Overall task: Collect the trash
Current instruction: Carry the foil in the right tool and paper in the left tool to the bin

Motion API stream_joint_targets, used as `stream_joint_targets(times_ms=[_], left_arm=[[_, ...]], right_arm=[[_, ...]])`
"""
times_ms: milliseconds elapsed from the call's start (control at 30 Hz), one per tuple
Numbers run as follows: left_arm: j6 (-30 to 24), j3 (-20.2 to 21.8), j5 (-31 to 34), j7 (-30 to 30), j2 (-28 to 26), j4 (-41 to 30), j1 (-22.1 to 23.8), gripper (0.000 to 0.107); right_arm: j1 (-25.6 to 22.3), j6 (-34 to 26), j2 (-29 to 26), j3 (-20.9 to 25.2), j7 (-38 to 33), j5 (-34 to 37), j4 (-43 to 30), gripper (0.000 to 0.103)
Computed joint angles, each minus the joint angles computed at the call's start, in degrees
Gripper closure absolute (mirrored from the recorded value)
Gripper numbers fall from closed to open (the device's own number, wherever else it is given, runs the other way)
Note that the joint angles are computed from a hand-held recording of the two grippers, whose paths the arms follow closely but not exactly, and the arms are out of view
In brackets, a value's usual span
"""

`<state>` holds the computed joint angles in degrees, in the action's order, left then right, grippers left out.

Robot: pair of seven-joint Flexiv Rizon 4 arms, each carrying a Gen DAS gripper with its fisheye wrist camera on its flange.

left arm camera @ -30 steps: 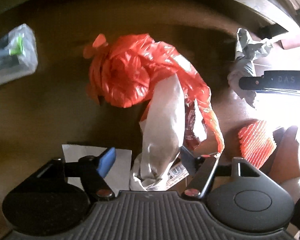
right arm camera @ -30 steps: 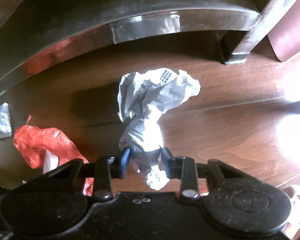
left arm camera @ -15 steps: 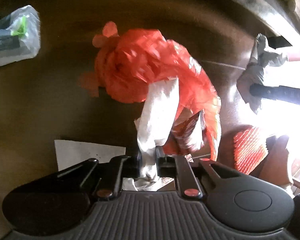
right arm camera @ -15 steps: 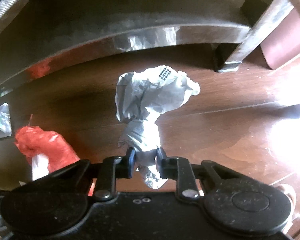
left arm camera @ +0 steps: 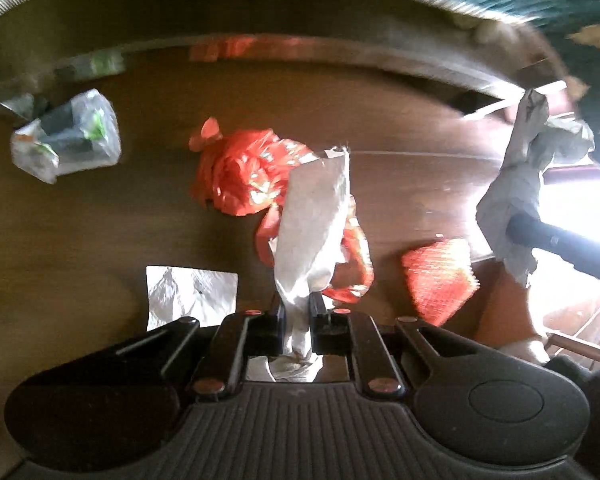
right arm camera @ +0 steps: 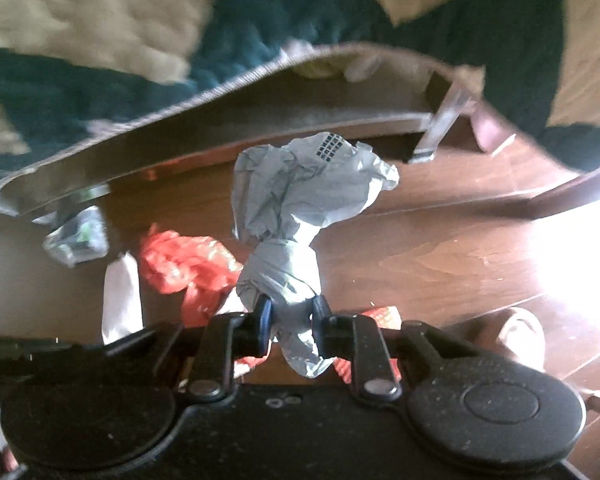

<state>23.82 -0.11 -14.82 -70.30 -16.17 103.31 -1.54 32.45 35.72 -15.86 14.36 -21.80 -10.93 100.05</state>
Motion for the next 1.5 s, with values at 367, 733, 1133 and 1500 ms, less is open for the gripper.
stream_joint_targets(times_ms=[367, 733, 1133, 1500], left_arm=[[-4.5, 0.6, -5.9, 0.6, 13.4, -1.4, -0.1, 0.096], [-4.8, 0.9, -13.6, 2.9, 23.6, -6.5, -2.8, 0.096], [-2.8, -2.1, -19.7, 3.7, 23.7, -19.9, -8.0, 0.095], [-0.5, -10.1, -16.1, -1.5, 12.4, -42.8, -14.7, 0.095]], right_arm=[[0.6, -7.6, 15.1, 3.0, 3.1, -4.9, 0.6, 0.084], [1.0, -13.6, 25.6, 8.1, 5.5, -16.8, -3.9, 0.084], [-4.1, -24.8, 34.2, 13.0, 1.2, -26.2, -10.2, 0.083], [-15.0, -31.2, 39.0, 14.7, -7.0, -33.2, -16.2, 0.083]])
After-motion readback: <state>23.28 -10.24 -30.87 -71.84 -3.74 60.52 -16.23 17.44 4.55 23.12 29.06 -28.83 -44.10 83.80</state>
